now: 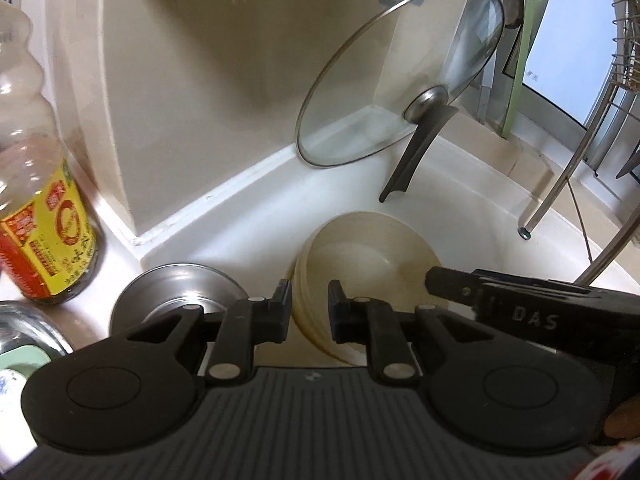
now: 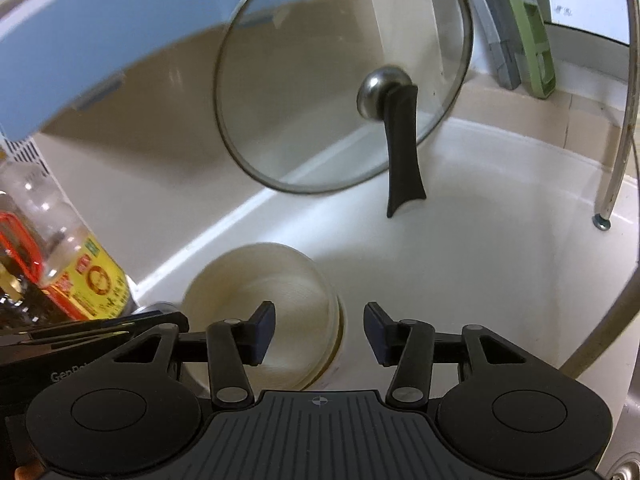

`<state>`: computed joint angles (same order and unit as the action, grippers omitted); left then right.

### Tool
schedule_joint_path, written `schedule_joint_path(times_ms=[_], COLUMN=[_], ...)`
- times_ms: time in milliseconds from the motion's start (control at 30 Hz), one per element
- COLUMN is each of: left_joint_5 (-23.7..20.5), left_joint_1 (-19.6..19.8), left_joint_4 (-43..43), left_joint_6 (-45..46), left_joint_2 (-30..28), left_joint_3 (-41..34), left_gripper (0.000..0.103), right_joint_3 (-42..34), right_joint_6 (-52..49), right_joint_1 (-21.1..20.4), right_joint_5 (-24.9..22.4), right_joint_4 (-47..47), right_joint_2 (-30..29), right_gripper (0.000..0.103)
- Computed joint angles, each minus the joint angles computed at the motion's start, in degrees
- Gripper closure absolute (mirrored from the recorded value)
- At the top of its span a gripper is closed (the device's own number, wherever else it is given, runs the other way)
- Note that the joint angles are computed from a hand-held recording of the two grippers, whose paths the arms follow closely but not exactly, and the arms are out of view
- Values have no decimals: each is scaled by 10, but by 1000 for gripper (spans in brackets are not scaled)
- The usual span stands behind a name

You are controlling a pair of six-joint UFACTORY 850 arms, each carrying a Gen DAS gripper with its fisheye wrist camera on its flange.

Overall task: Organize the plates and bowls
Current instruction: 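Lift the cream bowls with the left tool into the white floral bowl, then open the left tool and withdraw from the bowl stack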

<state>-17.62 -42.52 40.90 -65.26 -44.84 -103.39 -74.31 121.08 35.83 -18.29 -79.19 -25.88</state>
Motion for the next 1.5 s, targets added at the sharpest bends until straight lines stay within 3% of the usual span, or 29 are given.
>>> schedule_joint_path(times_ms=[467, 1000, 1500], left_joint_5=[-18, -84, -144], left_joint_1=[-37, -94, -127], left_joint_4=[184, 229, 219], left_joint_6=[-194, -314, -355], left_joint_2=[110, 190, 216], left_joint_3=[154, 270, 317], left_gripper=[87, 87, 87], right_joint_3=[104, 201, 231], right_joint_6=[148, 197, 238], right_joint_1=[35, 80, 103], right_joint_5=[-7, 21, 43], right_joint_4=[-111, -114, -150], right_joint_2=[87, 156, 168], right_gripper=[52, 51, 48])
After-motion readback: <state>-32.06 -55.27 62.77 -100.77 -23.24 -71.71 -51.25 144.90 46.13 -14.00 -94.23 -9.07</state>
